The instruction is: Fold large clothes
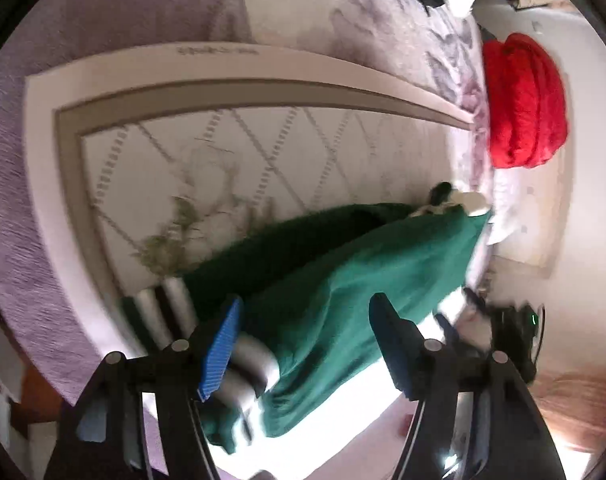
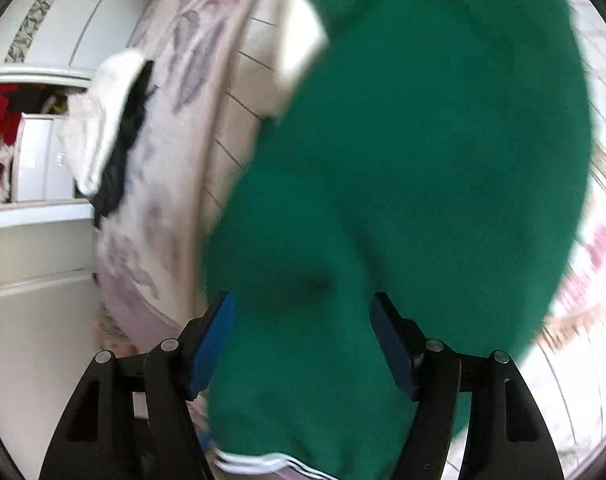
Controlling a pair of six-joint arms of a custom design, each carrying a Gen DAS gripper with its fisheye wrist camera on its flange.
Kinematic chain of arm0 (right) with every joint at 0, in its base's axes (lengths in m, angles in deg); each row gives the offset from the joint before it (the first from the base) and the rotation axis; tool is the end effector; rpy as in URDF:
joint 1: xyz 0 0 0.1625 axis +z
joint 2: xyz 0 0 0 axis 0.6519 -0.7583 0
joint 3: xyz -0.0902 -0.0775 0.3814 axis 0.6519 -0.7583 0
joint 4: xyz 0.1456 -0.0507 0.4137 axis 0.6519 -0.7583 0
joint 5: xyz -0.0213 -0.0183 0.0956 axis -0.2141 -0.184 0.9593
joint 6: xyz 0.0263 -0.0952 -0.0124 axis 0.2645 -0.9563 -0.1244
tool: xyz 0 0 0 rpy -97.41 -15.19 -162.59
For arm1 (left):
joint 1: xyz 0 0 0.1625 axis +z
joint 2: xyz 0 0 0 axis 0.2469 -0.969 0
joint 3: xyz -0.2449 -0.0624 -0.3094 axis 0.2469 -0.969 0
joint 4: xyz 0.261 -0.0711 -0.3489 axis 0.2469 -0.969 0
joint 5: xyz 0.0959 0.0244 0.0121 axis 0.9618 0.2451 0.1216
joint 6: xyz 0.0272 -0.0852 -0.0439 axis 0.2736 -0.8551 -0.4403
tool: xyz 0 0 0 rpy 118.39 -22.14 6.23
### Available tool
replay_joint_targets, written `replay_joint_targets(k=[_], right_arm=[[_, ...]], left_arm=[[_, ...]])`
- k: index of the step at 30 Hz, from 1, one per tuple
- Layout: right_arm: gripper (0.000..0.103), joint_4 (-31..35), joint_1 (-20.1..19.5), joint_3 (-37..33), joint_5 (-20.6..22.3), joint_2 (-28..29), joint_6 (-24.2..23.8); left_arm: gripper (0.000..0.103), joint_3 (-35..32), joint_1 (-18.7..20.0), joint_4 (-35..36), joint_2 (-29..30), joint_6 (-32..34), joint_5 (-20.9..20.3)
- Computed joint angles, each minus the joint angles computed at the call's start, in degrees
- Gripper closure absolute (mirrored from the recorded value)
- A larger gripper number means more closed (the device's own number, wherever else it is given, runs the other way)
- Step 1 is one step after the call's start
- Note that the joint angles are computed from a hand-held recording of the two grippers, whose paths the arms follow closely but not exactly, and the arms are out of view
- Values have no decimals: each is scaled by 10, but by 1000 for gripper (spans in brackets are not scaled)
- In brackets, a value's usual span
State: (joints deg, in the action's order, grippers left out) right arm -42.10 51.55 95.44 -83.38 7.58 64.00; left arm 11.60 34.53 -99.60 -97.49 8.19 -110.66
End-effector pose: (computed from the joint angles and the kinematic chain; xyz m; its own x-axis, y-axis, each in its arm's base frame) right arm 0.1275 -0.7020 0.4375 -0.8053 0.5740 0.1484 0.4952 0.7888 -0.3641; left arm -0.3543 -0.6227 0.0920 -0.9139 -0.4006 -0.0657 -0.3955 0.9151 -0.0784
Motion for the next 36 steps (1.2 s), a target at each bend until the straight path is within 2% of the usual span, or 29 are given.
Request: replay_joint_targets(k=[3,4,5,6,7,11,13,15,16,18,19,21,22,23,25,28,30,33,35,36], right_arm=[[31,-17,-1,109,-14,-74,31],[31,-27,-5,160,-11,-109,56],[31,-37,-9,192,-4,-130,71],[31,-52,-15,235,4,-159,89],[31,-63,-20,268,6,-182,105],[31,-106,-33,392,11,-273,171],[31,-134,-43,451,43,-313,189],[31,-178,-66,520,123,-346,190],[31,-193,-79,551,166,-352,187],[31,-238,-92,596,220,-350,180],[32,-265,-90,607,224,-343,180],[66,-306,-65,616,180,-337,186],[73,-300,-52,609,155,-338,192],[82,-305,-49,614,151,-349,200],[85,-289,-43,624,137,-389,221],[86,-200,-27,629,72,-469,251],[85,-111,-39,620,59,-510,230],[73,52,-62,566,60,-506,180],[71,87,-69,545,61,-513,168],[65,92,-67,531,54,-517,158]], left_arm=[[40,-56,-6,117,33,60,25],[42,-82,-10,160,50,82,48],[43,-91,-17,180,61,106,88],[59,-88,-19,177,65,124,111],[69,-88,-15,170,69,134,110],[72,-83,-3,152,70,138,88],[72,-89,-8,160,72,152,94],[73,-100,-11,169,77,160,97],[73,-103,-13,172,78,161,98],[74,-94,-13,169,72,168,101],[74,-90,-14,169,70,170,102],[75,-85,-20,171,67,177,105],[75,-77,-24,170,61,180,102],[76,-69,-26,169,56,181,94],[76,-46,-32,174,45,173,54],[76,-10,-51,191,34,160,-16],[76,-2,-63,222,31,149,-57],[75,-6,-71,238,20,124,-103],[73,-23,-71,243,17,107,-120],[64,-40,-72,256,19,100,-117]])
